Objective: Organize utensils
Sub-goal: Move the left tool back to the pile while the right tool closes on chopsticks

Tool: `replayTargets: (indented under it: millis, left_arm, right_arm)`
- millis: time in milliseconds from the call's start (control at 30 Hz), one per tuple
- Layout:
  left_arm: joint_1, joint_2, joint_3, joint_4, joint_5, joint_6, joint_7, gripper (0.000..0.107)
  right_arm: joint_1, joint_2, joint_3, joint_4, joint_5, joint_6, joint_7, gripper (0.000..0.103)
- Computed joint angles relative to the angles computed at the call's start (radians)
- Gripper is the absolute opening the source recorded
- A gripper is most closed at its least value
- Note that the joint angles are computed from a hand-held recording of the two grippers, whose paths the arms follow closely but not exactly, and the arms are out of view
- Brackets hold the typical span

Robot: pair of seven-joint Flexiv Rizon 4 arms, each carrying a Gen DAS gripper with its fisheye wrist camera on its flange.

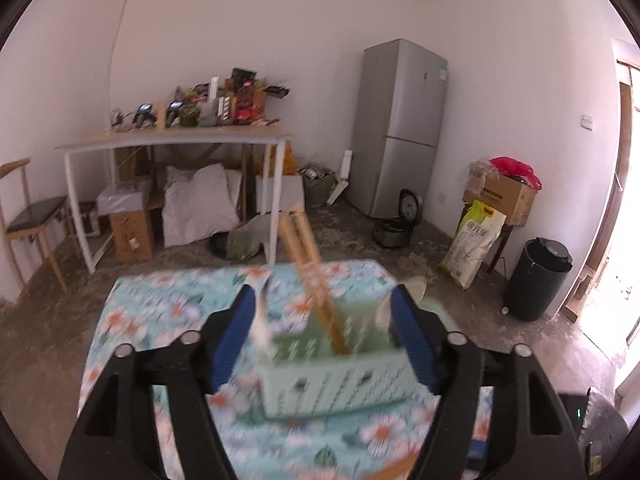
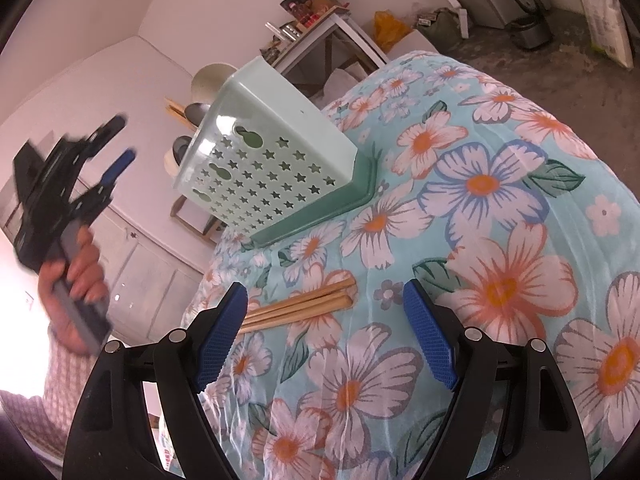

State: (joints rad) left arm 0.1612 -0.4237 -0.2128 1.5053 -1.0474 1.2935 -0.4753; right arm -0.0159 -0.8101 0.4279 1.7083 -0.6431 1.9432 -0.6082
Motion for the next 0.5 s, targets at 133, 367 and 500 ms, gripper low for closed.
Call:
replayTargets:
  millis: [133,367,500]
  left_arm:
    - [0.016,0.083,0.049,0.152,-0.044,-0.015,-0.010,0.079]
    - [0.023,0.144,0.201,0.350,0.129,-0.092,-0.179,0.080]
    - [0.045,0.151,0.228,0.410,0.186,-0.078,-0.308,0.080]
  right_arm:
    - [-0.054,-0.009,0.086,-0.024,-0.047,-0.106,-0.022,0.077]
    - [-0.115,-0.109,0.326,-0.165,-0.152,-0.341,-0.243,0.077]
    - [-0.035,-0.116,0.311,-0.230,-0.172,-0.454,-0.348,0.068]
